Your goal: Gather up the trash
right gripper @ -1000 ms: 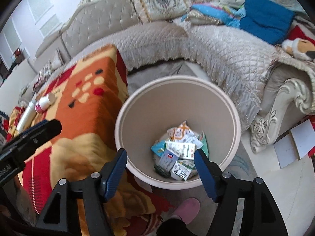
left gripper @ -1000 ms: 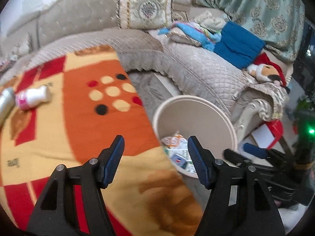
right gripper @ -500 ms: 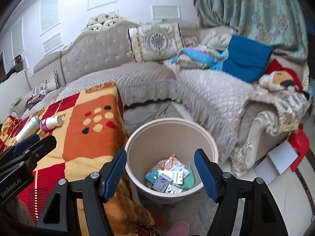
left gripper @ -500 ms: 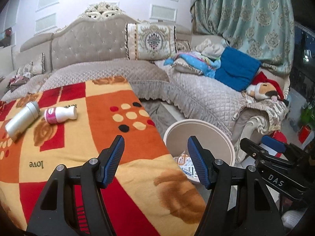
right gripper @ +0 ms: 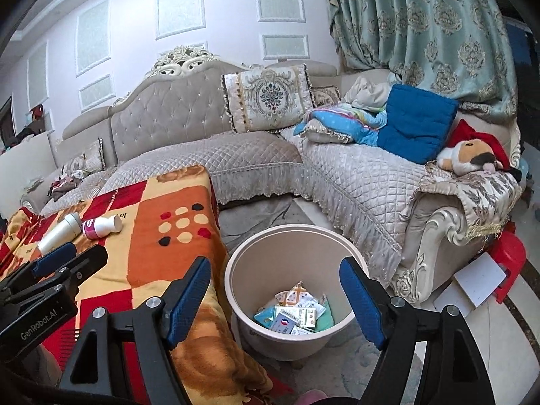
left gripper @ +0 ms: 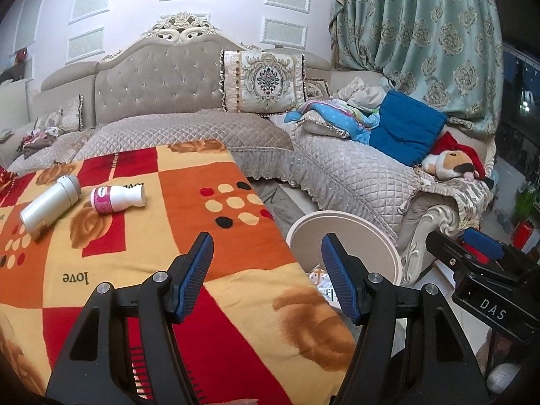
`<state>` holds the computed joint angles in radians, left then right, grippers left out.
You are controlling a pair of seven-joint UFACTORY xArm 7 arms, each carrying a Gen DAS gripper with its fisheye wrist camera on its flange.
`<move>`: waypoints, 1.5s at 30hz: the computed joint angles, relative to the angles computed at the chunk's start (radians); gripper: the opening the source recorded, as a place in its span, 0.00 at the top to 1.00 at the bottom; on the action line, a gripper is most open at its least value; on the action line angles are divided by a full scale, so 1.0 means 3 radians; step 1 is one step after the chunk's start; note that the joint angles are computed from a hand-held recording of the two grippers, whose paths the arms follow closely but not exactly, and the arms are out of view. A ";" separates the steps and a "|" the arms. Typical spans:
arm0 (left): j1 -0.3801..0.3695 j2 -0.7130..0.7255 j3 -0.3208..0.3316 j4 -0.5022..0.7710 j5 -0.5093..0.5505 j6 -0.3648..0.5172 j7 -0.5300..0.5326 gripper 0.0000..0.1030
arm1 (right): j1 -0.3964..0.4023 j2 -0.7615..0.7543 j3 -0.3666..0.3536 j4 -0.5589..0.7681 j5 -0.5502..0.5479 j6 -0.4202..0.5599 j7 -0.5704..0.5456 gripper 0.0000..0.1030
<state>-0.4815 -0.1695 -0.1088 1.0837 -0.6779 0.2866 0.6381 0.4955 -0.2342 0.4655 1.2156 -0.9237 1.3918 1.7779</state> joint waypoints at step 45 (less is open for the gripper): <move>-0.0036 -0.0022 0.0041 -0.0054 -0.0123 -0.0089 0.0129 0.36 | 0.0206 0.0186 -0.0062 0.0178 -0.0152 0.0210 0.0006 0.17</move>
<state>-0.4922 -0.1762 -0.0964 1.0674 -0.7146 0.2598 0.6769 0.5573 -0.1785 0.4471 1.2691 -0.9694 1.4548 1.7796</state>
